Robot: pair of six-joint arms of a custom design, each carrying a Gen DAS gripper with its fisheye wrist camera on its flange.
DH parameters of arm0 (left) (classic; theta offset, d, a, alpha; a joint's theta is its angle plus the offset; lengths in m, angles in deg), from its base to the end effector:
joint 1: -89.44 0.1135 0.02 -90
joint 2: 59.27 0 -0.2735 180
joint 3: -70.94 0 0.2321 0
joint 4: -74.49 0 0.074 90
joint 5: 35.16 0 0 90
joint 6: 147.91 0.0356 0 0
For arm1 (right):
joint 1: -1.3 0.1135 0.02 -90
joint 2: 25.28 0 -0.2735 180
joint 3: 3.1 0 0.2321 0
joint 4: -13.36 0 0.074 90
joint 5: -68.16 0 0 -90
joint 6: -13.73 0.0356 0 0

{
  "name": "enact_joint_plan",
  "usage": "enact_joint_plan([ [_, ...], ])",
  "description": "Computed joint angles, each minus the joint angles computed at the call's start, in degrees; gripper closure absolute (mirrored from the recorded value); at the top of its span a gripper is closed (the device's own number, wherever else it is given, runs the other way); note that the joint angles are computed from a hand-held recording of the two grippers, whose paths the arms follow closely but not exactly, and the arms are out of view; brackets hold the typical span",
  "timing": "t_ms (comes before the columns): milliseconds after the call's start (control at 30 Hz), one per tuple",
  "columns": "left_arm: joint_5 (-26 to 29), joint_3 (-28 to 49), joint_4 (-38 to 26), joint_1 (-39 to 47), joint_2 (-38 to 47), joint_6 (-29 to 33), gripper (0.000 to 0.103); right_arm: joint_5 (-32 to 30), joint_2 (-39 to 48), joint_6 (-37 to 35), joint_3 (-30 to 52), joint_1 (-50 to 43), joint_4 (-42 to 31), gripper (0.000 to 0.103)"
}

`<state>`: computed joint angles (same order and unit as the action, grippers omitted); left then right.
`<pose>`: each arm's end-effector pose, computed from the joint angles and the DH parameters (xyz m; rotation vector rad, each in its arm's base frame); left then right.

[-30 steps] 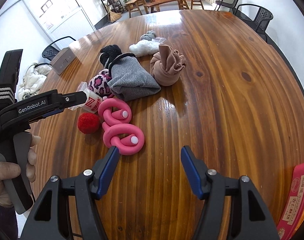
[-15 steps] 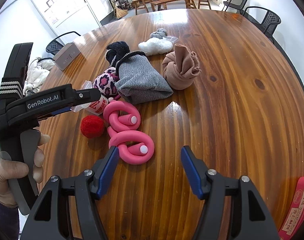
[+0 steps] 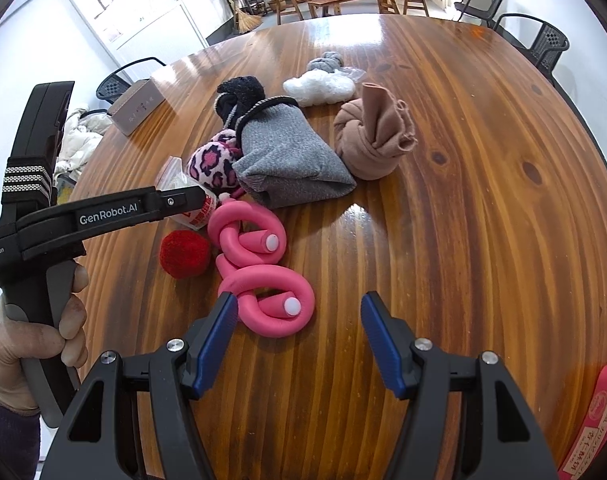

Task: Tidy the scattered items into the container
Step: 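Grasp the bagged white tape roll with the left gripper while the right grasps the pink curler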

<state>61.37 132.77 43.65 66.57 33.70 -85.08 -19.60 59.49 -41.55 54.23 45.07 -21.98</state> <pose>0.2603 -0.1142 0.1701 -0.0632 2.7137 -0.4267 0.1823 0.1728 0.1815 -0.2021 2.7173 0.3761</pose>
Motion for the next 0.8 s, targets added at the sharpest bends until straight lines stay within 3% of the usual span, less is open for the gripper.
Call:
enact_joint_plan([
  [467,-1.2,-0.6,-1.5,1.0,-3.7,0.9,0.064,-2.0,7.1,-5.0,2.3,1.4,3.2,0.035],
  [567,-1.0,-1.1,-2.1,1.1,-5.0,0.6,0.064,-1.3,9.3,-5.9,3.0,2.1,3.6,0.027],
  [800,-1.0,-1.8,-3.2,1.1,-6.7,0.0,0.064,0.1,11.2,-7.0,2.9,2.3,4.9,0.025],
])
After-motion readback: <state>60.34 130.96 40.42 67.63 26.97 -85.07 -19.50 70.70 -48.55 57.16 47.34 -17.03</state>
